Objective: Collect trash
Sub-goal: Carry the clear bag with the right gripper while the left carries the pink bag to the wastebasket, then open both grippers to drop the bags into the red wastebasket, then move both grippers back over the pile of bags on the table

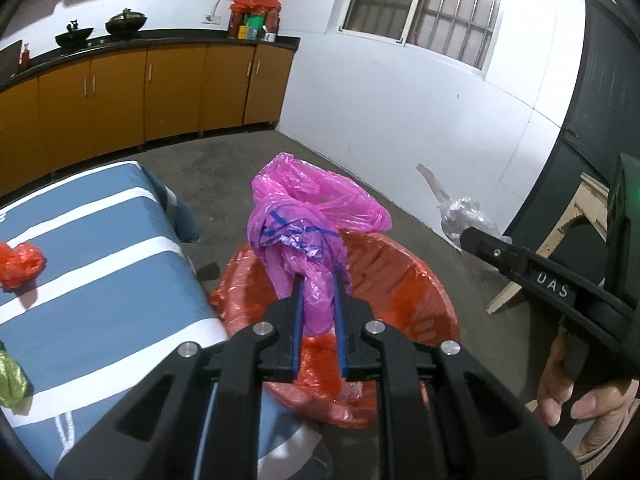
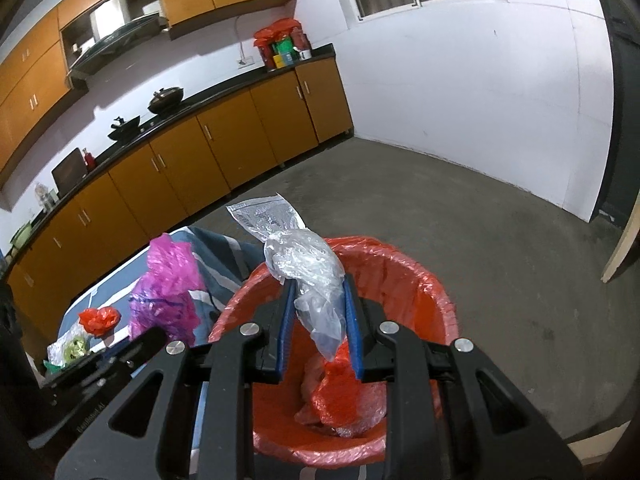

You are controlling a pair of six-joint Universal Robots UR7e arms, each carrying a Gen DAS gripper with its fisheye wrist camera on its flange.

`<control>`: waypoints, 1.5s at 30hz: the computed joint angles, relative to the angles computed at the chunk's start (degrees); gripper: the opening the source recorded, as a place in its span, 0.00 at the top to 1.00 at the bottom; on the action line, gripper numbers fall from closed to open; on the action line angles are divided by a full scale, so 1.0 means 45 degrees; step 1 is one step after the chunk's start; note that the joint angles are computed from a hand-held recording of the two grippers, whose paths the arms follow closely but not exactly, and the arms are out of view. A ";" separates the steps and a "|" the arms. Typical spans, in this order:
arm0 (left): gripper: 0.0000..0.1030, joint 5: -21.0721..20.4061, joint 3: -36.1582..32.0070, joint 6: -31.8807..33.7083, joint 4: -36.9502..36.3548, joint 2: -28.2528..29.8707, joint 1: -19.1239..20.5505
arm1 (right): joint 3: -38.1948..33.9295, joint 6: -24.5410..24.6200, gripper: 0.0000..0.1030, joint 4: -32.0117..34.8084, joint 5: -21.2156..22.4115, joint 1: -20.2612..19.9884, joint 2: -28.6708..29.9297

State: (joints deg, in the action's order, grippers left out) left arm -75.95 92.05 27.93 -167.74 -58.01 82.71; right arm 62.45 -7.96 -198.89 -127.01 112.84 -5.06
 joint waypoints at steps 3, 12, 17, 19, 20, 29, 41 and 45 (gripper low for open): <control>0.86 -0.0017 -0.0215 -0.0016 0.0189 0.0224 -0.0027 | -0.0156 0.0107 0.77 0.0121 0.0046 -0.0077 0.0017; 0.76 0.0261 -0.0804 -0.0337 0.0785 0.0790 -0.0035 | 0.0119 0.0697 0.63 0.0181 0.0470 -0.0373 -0.0182; 0.70 0.0542 -0.0853 -0.0517 0.0684 0.0792 0.0086 | 0.0255 0.0741 0.60 0.0189 0.0394 -0.0391 -0.0222; 0.65 0.0681 -0.0811 -0.0625 0.0459 0.0712 0.0177 | 0.0295 0.0701 0.60 0.0178 0.0281 -0.0367 -0.0207; 0.61 0.0736 -0.0755 -0.0630 0.0326 0.0672 0.0206 | 0.0136 0.0711 0.60 0.0317 0.0218 -0.0334 -0.0153; 0.49 0.1572 -0.0192 -0.0530 -0.1003 -0.0032 0.0606 | -0.0500 0.0052 0.51 0.0500 -0.0354 -0.0028 0.0294; 0.41 0.2854 0.0278 -0.0298 -0.2976 -0.1103 0.1373 | -0.2996 -0.1026 0.48 0.2428 0.0192 0.0586 0.1711; 0.39 0.3290 0.0473 -0.0031 -0.3691 -0.1379 0.1613 | -0.4137 -0.1400 0.45 0.3224 0.0338 0.0820 0.2385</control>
State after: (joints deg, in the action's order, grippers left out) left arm -61.14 94.18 27.79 -184.35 -64.22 89.97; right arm 43.84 -14.26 -184.38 -125.49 116.53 5.68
